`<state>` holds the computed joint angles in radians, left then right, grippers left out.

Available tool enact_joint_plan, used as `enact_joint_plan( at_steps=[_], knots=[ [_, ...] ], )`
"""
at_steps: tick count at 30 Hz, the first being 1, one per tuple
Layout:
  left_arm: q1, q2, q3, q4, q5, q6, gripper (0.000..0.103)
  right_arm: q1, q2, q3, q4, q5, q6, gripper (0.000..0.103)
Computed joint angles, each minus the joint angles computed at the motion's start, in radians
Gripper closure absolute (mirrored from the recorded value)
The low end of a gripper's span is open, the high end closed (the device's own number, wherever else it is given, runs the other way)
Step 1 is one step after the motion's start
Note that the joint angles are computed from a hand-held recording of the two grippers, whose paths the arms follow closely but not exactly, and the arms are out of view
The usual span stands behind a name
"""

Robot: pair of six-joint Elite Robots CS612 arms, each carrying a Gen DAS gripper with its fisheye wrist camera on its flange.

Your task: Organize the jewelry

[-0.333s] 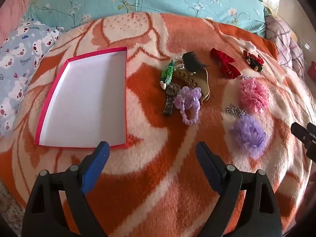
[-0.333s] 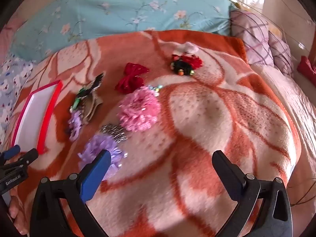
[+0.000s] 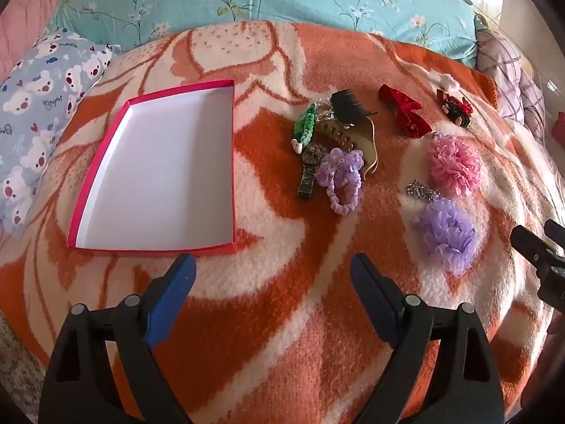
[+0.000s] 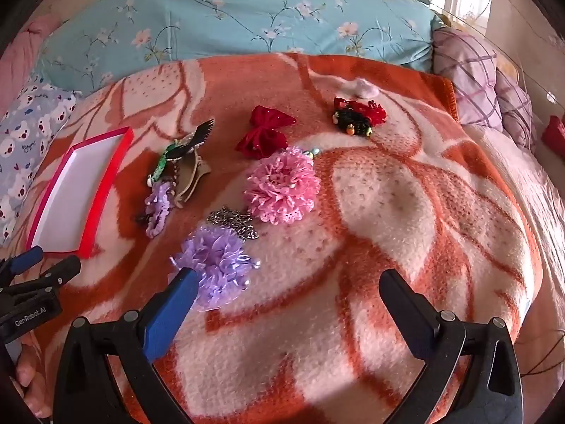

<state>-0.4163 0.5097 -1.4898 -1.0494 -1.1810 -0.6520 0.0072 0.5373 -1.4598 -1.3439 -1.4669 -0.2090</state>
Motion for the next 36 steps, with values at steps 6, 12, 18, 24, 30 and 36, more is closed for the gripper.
enact_joint_plan(
  at_steps=[6,12,18,24,30,36],
  knots=[
    [-0.002,0.002,-0.002,0.006,0.008,-0.001,0.013,-0.004,0.003,-0.005,0.027,0.054,-0.002,0.0],
    [-0.002,0.001,0.002,0.013,0.007,0.008,0.013,-0.02,0.008,-0.006,0.037,0.117,-0.007,0.0],
    [-0.004,-0.002,0.013,0.019,0.007,0.014,0.013,-0.023,0.017,-0.013,0.04,0.147,-0.011,0.0],
    [-0.006,-0.006,0.021,0.021,0.013,0.017,0.013,-0.024,0.016,-0.01,0.043,0.157,-0.016,0.0],
    [-0.005,-0.009,0.025,0.019,0.01,0.019,0.013,-0.023,0.016,-0.007,0.04,0.159,-0.016,0.0],
    [-0.004,-0.012,0.032,0.009,0.006,0.026,0.013,-0.023,0.017,-0.009,0.036,0.163,-0.015,0.0]
  ],
)
